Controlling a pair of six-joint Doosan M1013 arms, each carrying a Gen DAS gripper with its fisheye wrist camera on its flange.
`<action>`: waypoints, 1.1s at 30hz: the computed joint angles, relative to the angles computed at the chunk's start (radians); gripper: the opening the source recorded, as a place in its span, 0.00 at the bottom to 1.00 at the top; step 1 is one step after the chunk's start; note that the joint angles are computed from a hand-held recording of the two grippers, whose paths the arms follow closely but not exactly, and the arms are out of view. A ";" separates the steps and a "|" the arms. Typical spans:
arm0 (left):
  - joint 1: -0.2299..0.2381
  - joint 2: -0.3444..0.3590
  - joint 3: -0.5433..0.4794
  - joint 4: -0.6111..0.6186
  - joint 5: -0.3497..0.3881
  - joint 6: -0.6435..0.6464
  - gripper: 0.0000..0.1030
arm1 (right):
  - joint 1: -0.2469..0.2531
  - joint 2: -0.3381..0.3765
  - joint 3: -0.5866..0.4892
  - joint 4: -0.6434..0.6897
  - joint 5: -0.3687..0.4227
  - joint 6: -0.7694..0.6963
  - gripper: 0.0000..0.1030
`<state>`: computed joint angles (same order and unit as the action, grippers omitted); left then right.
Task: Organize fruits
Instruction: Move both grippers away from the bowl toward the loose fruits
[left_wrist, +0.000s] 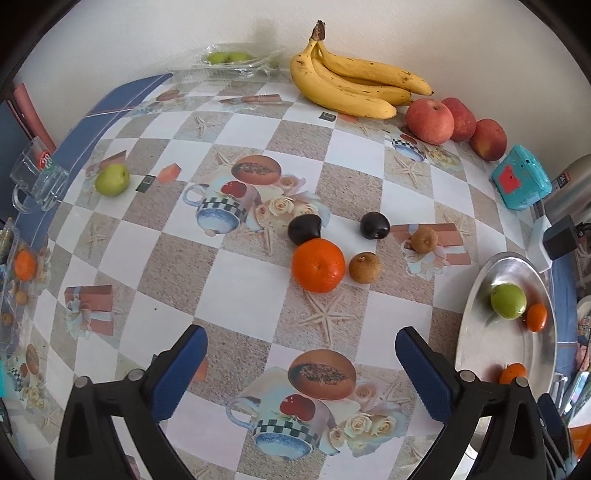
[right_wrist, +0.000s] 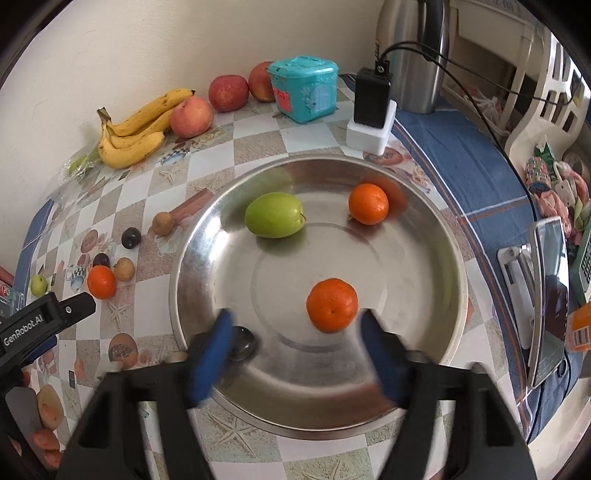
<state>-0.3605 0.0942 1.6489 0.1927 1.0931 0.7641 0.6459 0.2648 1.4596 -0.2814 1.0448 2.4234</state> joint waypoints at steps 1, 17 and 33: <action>0.000 0.000 0.000 0.003 0.000 -0.005 1.00 | 0.002 -0.001 0.000 -0.009 -0.004 0.000 0.85; 0.003 -0.016 0.016 0.043 -0.048 -0.040 1.00 | 0.007 -0.007 0.015 -0.026 -0.068 0.024 0.94; 0.054 -0.028 0.028 0.080 -0.063 -0.056 1.00 | 0.017 0.006 0.004 0.008 -0.116 -0.030 0.94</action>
